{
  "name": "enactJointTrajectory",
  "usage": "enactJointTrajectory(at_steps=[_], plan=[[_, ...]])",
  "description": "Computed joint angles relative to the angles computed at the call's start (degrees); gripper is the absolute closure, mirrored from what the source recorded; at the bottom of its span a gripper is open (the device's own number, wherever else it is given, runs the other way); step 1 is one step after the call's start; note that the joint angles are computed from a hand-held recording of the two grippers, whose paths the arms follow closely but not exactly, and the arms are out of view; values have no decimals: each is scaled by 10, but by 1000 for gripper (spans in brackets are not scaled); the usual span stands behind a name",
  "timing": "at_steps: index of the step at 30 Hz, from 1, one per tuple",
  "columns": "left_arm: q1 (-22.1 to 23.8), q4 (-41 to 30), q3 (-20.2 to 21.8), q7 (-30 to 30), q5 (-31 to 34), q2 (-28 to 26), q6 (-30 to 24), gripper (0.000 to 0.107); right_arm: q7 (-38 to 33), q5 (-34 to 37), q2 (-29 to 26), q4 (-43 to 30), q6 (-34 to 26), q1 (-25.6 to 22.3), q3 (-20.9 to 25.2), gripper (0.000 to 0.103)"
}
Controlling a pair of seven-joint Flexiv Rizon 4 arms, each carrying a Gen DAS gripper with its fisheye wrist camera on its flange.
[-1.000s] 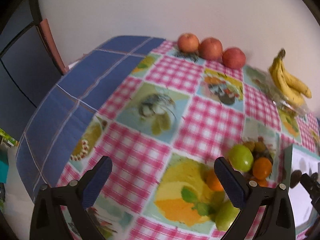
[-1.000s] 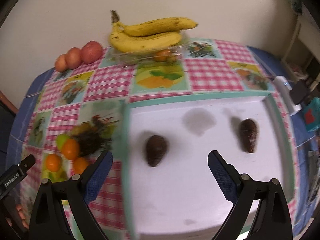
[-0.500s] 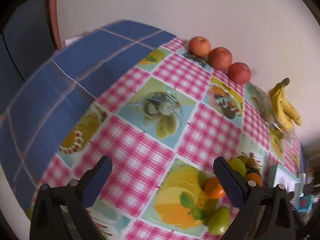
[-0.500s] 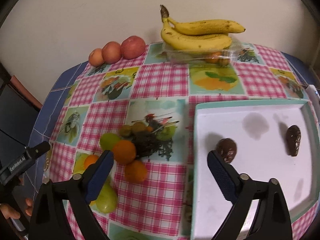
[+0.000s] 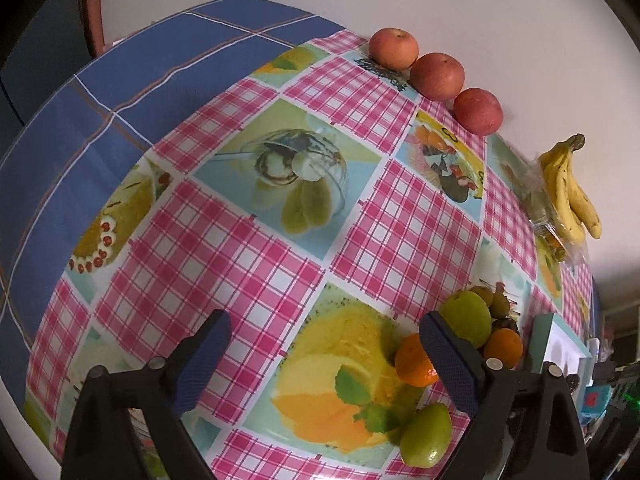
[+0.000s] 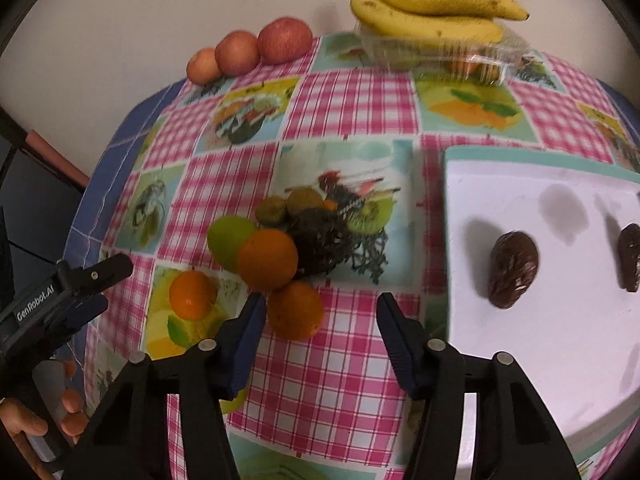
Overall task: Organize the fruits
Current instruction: 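Grasp an orange with the right tool while the left tool grasps another orange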
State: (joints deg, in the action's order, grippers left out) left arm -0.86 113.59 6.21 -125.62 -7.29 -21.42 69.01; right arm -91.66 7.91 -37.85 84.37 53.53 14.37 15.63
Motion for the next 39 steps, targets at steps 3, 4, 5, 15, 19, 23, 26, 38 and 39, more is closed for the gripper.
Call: enactJointTrajectory(at_steps=[3, 4, 5, 15, 19, 23, 26, 38, 39], plan=[[2, -1, -4, 5, -3, -1, 2, 11, -6, 3, -6, -5, -12, -1, 5, 50], [2, -1, -6, 7, -5, -2, 2, 11, -9, 3, -6, -6, -14, 0, 5, 50], [3, -1, -6, 9, -6, -2, 1, 11, -11, 3, -7, -5, -15, 1, 6, 51], [5, -4, -18, 28, -27, -9, 4, 11, -23, 18, -12, -11, -22, -2, 11, 66], [9, -4, -33, 48, -47, -12, 10, 11, -26, 23, -9, -11, -23, -6, 10, 68], [5, -13, -36, 63, -53, -18, 3, 15, -24, 22, -6, -8, -22, -4, 5, 68], [2, -16, -36, 66, -56, -21, 0, 15, -25, 28, -7, -11, -25, -9, 8, 68], [26, -4, -93, 145, -152, -37, 20, 36, -2, -1, -2, 2, -12, -3, -9, 68], [28, -3, -97, 151, -162, -39, 22, 38, -2, 1, -3, 0, -14, -5, -7, 68]])
